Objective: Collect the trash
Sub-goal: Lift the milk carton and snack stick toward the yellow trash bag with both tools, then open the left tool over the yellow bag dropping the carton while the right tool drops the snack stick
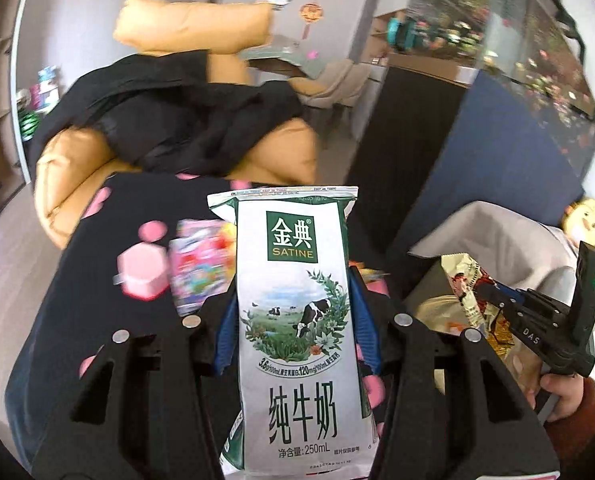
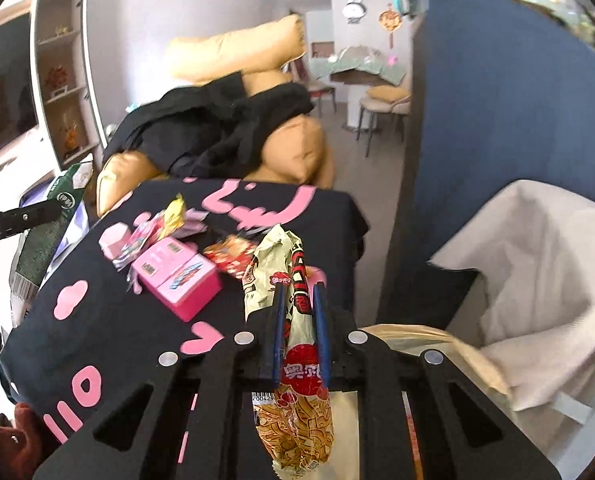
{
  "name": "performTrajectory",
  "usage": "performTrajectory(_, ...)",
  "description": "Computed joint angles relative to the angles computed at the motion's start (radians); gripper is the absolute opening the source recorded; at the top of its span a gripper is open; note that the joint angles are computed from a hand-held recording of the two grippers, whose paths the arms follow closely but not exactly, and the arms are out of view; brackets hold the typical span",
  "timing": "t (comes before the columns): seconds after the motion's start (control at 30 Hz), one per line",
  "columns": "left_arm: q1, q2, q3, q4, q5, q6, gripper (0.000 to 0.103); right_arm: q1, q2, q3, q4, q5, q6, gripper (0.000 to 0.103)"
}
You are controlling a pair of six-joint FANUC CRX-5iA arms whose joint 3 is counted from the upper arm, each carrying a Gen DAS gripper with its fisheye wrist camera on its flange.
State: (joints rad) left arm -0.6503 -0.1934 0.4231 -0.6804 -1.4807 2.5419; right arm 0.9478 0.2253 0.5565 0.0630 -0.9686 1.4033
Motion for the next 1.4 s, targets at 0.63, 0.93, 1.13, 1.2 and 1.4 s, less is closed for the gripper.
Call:
performTrajectory(0.63,0.043,0.308,0.161,0.328,0.356,-0.221,0.046,-0.152,-0.174,-0.247,0.154,0.118,-0.11,0.015)
performTrajectory(0.93,0.095,0.448,0.117,0.546,0.567,-0.316,0.046,-0.224,-0.182,-0.292,0.204,0.155,-0.169,0.015)
performTrajectory(1.13,0.048,0.617,0.312,0.49,0.376,-0.446,0.046,-0.25,-0.174,-0.298,0.178,0.171,-0.162,0.015)
performTrajectory(1.2,0.037,0.663,0.371,0.481,0.305,-0.479,0.046,-0.255,-0.17,-0.297,0.161,0.178,-0.159,0.015)
performTrajectory(1.4,0.063,0.662,0.325,0.551,0.309,-0.467,0.049,-0.255,-0.172,-0.3,0.116,0.182,-0.131,0.015)
